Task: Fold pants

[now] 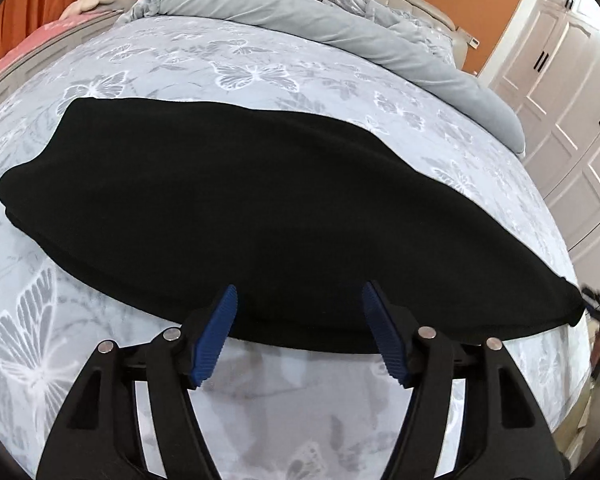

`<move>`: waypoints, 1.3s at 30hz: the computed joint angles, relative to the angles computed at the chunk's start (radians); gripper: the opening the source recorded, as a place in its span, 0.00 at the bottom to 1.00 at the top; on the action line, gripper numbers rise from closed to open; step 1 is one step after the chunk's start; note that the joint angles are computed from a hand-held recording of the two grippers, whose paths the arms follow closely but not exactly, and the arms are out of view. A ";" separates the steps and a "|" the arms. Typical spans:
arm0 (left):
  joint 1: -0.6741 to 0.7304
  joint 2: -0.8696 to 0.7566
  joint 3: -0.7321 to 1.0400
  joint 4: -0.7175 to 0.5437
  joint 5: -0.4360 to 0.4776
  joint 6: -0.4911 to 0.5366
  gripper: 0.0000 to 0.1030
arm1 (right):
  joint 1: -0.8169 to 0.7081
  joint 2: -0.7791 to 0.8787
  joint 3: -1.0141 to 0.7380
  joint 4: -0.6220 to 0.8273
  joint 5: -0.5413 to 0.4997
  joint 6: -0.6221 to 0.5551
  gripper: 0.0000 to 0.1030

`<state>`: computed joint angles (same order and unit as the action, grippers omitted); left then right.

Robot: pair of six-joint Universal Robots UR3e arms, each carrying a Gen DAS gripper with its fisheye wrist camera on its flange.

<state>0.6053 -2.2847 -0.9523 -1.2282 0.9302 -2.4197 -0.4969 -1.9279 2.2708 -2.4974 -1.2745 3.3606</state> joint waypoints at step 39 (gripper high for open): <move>-0.030 0.020 -0.067 0.159 0.068 -0.004 0.77 | 0.467 0.038 -0.113 0.108 -0.635 0.350 0.48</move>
<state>0.5757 -2.2646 -1.0193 -1.0696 0.9986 -2.4241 -0.0302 -1.8901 2.1578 -2.3894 -1.9099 3.7108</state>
